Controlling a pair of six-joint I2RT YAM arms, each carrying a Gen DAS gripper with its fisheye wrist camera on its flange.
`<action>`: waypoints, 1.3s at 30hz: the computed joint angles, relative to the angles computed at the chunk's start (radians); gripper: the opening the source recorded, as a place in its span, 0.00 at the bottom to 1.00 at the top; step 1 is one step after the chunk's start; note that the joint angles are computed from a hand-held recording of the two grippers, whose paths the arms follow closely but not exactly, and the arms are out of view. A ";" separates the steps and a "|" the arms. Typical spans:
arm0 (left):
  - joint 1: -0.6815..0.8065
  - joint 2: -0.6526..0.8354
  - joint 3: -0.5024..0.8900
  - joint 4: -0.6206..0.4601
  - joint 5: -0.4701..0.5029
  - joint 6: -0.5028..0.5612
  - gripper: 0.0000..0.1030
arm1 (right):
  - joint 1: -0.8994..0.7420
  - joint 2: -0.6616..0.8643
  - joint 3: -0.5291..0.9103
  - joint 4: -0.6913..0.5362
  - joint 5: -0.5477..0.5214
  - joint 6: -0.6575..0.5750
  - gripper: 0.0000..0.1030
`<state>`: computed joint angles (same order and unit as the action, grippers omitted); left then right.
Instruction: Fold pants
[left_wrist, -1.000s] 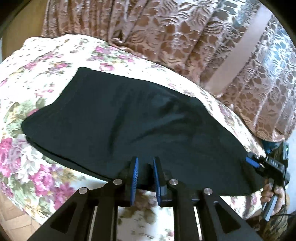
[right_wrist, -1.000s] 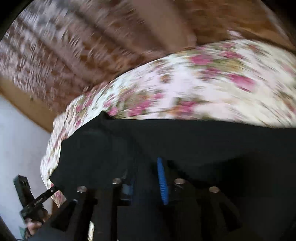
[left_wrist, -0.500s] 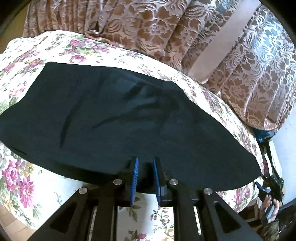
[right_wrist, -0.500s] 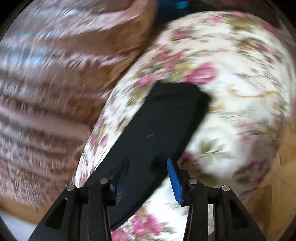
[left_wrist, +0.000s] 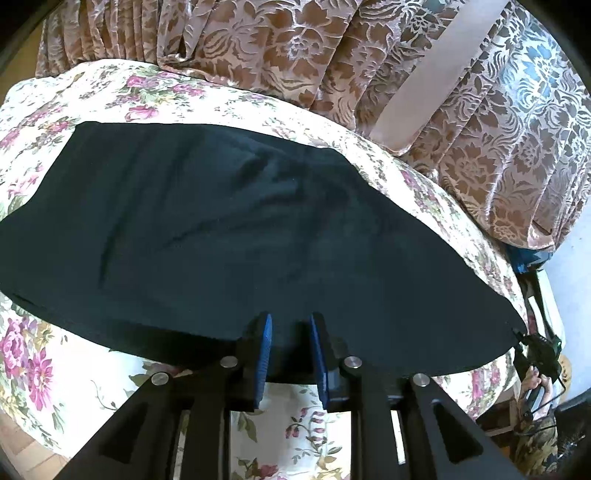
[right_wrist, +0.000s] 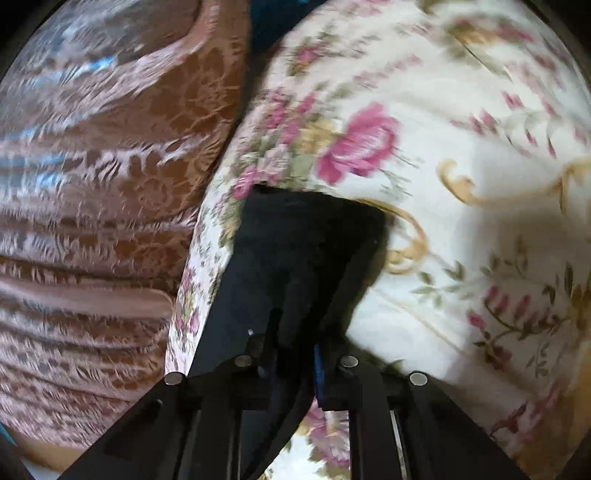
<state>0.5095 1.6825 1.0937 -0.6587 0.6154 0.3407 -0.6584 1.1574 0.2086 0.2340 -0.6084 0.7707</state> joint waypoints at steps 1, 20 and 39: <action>0.003 0.004 0.006 -0.010 0.014 0.004 0.20 | 0.017 -0.030 0.009 -0.023 0.004 -0.016 0.13; -0.037 0.128 0.191 -0.293 0.272 0.081 0.20 | 1.109 0.225 0.580 -0.323 0.512 -0.150 0.13; -0.185 0.370 0.432 -0.470 0.447 -0.067 0.74 | 1.335 0.354 0.600 -0.308 0.499 -0.260 0.53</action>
<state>0.3247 2.0524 1.5253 -1.1285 1.0620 0.2736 0.6761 1.5111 0.8090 -0.0741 -0.1092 0.5107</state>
